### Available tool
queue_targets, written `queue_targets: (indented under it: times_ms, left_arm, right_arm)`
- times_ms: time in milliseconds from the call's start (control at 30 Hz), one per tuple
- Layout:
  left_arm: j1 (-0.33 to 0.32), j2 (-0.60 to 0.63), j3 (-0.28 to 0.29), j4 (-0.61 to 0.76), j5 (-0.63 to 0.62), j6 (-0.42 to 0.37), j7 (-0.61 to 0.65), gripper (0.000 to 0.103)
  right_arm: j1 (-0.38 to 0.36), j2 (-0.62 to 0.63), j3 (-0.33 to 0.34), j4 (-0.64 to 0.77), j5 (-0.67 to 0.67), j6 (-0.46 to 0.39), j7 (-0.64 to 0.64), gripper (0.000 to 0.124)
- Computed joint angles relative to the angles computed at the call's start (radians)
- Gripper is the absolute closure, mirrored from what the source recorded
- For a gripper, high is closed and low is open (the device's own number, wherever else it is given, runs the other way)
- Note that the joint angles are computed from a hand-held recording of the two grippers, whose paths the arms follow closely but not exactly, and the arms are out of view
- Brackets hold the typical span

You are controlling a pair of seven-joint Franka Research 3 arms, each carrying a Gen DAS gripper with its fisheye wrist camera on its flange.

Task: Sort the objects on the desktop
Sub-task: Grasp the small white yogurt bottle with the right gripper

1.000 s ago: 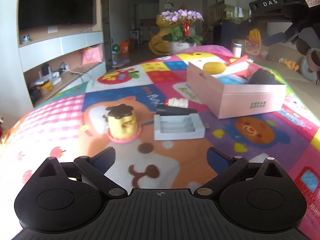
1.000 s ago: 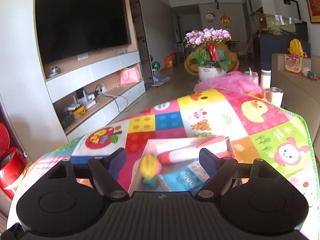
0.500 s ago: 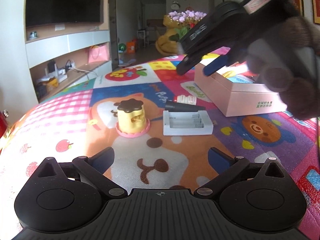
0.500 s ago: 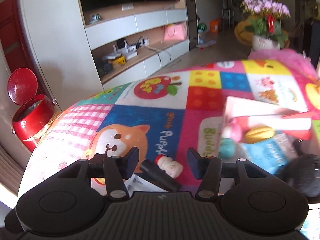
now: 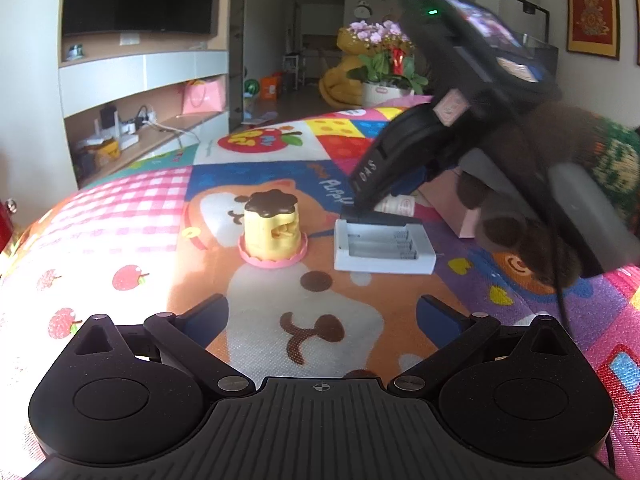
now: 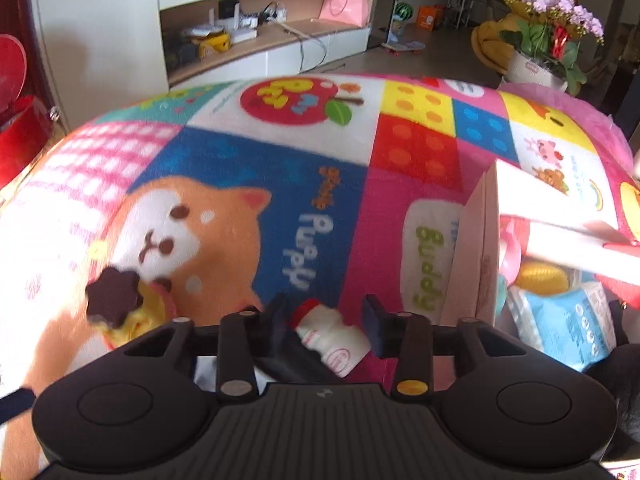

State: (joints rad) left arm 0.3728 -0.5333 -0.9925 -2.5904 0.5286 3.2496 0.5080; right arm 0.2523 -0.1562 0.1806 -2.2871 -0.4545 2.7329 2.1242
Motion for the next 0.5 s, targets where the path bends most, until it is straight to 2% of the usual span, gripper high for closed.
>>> queue_targets:
  times_ms: [100, 167, 333, 400, 500]
  left_arm:
    - [-0.002, 0.000, 0.001, 0.000, 0.002, -0.003, 0.000, 0.000]
    - [-0.007, 0.000, 0.005, 0.000, 0.005, -0.006, 0.001, 0.000]
    - [-0.018, 0.007, 0.012, 0.005, 0.019, -0.025, 0.001, 0.000]
    - [-0.021, 0.013, 0.012, 0.013, 0.030, -0.039, 0.000, 0.000]
    - [-0.031, 0.031, 0.018, 0.030, 0.063, -0.057, 0.008, 0.000]
  right_arm:
    - [0.019, -0.076, -0.009, -0.082, 0.046, 0.048, -0.075, 0.089]
    - [0.022, -0.134, -0.003, -0.133, 0.098, 0.048, -0.116, 0.100]
    - [0.024, -0.308, 0.008, -0.293, 0.210, 0.048, -0.215, 0.100]
    - [-0.010, -0.374, 0.032, -0.351, 0.219, 0.042, -0.224, 0.100]
    - [-0.133, -0.479, 0.125, -0.438, 0.175, 0.054, -0.154, 0.100]
